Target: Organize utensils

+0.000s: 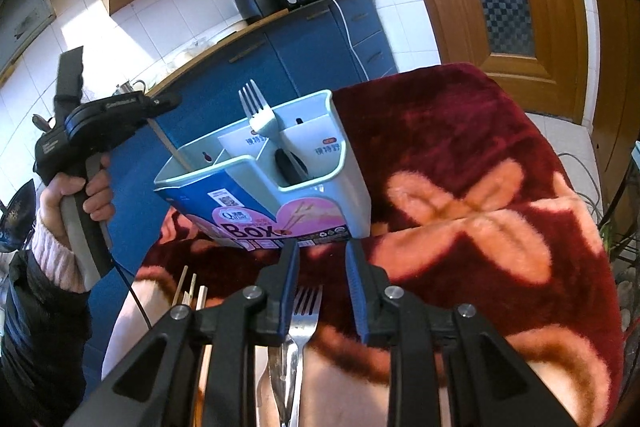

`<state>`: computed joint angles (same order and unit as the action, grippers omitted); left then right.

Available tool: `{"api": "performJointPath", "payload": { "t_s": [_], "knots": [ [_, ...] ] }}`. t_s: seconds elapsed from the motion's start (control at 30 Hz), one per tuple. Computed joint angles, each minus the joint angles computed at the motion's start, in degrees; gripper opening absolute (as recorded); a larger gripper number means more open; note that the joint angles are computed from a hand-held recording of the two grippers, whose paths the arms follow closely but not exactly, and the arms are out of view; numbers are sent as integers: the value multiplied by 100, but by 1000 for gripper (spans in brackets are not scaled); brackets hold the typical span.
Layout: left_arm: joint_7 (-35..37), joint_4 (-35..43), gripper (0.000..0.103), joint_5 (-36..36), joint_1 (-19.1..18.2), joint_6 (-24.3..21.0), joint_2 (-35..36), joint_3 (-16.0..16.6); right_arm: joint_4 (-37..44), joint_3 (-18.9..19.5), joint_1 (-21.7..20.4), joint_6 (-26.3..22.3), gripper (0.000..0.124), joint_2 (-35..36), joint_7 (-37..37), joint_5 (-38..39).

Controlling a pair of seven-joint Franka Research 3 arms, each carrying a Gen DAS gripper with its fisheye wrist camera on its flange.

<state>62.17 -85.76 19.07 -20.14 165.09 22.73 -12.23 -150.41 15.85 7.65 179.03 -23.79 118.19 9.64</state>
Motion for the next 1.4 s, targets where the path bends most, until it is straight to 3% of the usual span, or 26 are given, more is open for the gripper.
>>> {"api": "performJointPath", "payload": {
  "t_s": [0.23, 0.3, 0.37, 0.6, 1.0, 1.4],
  "knots": [
    [279, -214, 5, -286, 104, -307, -231, -206, -44, 21, 12, 6, 27, -66, 62, 25],
    [252, -333, 17, -295, 98, -333, -376, -177, -95, 80, -24, -2, 27, -162, 105, 12],
    [178, -524, 22, -253, 86, -295, -573, -137, -140, 128, -55, -15, 28, -255, 156, 7],
    [798, -1510, 23, -1034, 436, -338, -1472, -427, -343, 189, -7, -32, 29, -610, 268, 45],
    [1342, -3202, 23, -1483, 266, -702, -2987, -168, -728, 361, 82, -308, 32, -1352, 627, 91],
    [1531, -3813, 23, -1918, 48, -1288, -3140, -98, -956, 397, 335, -737, 34, -1825, 942, -52]
  ]
}}
